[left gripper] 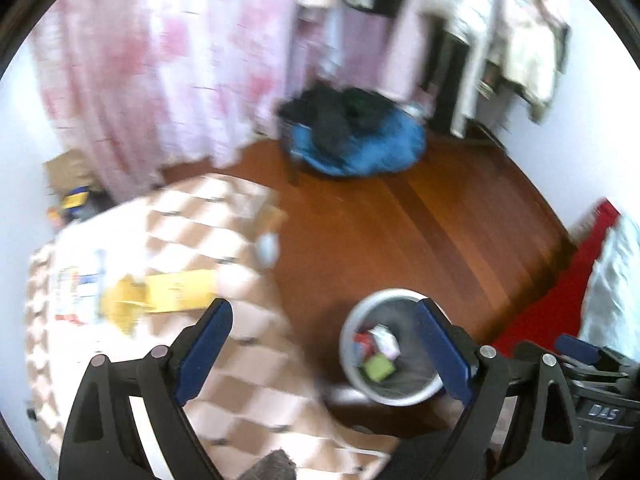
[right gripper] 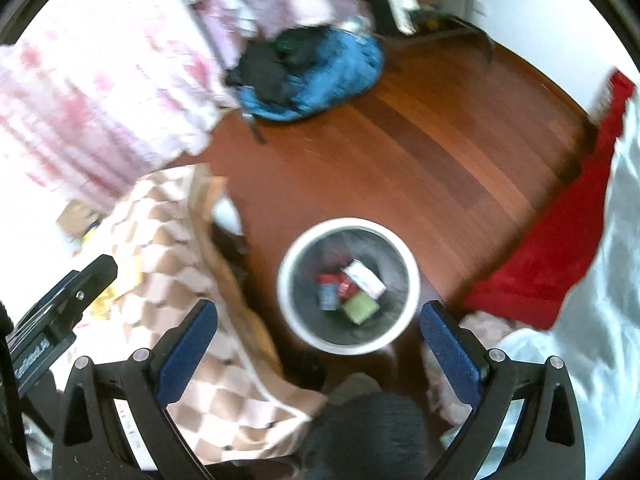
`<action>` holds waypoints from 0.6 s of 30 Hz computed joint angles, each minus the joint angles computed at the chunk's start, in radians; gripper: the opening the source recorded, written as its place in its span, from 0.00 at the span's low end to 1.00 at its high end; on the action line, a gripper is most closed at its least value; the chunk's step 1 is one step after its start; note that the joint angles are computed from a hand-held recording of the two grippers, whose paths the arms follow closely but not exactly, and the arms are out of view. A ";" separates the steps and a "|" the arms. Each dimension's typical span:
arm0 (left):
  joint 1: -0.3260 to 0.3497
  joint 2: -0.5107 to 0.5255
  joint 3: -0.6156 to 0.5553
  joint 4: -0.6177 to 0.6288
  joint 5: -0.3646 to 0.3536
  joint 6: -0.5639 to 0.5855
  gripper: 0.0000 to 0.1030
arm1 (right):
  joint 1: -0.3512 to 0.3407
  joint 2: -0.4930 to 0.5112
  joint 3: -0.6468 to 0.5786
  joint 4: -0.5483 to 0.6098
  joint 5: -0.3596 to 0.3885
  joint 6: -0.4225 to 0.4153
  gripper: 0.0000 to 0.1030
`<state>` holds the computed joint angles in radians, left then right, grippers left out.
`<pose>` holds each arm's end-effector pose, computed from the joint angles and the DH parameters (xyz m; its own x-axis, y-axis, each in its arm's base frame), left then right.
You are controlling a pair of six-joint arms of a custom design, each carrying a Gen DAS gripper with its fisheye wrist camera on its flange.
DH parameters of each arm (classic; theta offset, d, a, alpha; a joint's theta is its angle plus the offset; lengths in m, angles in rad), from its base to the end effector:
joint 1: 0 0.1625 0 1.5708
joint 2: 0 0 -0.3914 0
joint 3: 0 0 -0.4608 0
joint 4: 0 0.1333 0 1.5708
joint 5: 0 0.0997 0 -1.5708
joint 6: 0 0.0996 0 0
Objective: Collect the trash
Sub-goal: 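Move both tools back over the table, then grasp the yellow snack bag with the left tool while the right tool grasps the yellow HAOMAO box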
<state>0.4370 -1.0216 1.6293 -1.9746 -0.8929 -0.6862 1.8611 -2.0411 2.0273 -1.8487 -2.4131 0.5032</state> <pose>-0.5192 -0.4586 0.1371 -0.7282 0.3250 -0.6034 0.5505 0.8018 -0.2325 0.1704 -0.3644 0.4829 -0.7448 0.4557 0.4874 0.0971 0.7967 -0.5966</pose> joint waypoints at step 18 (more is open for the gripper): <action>0.283 -0.392 0.336 0.455 0.209 -0.544 0.90 | 0.076 0.909 -0.308 -0.158 -0.026 -0.527 0.99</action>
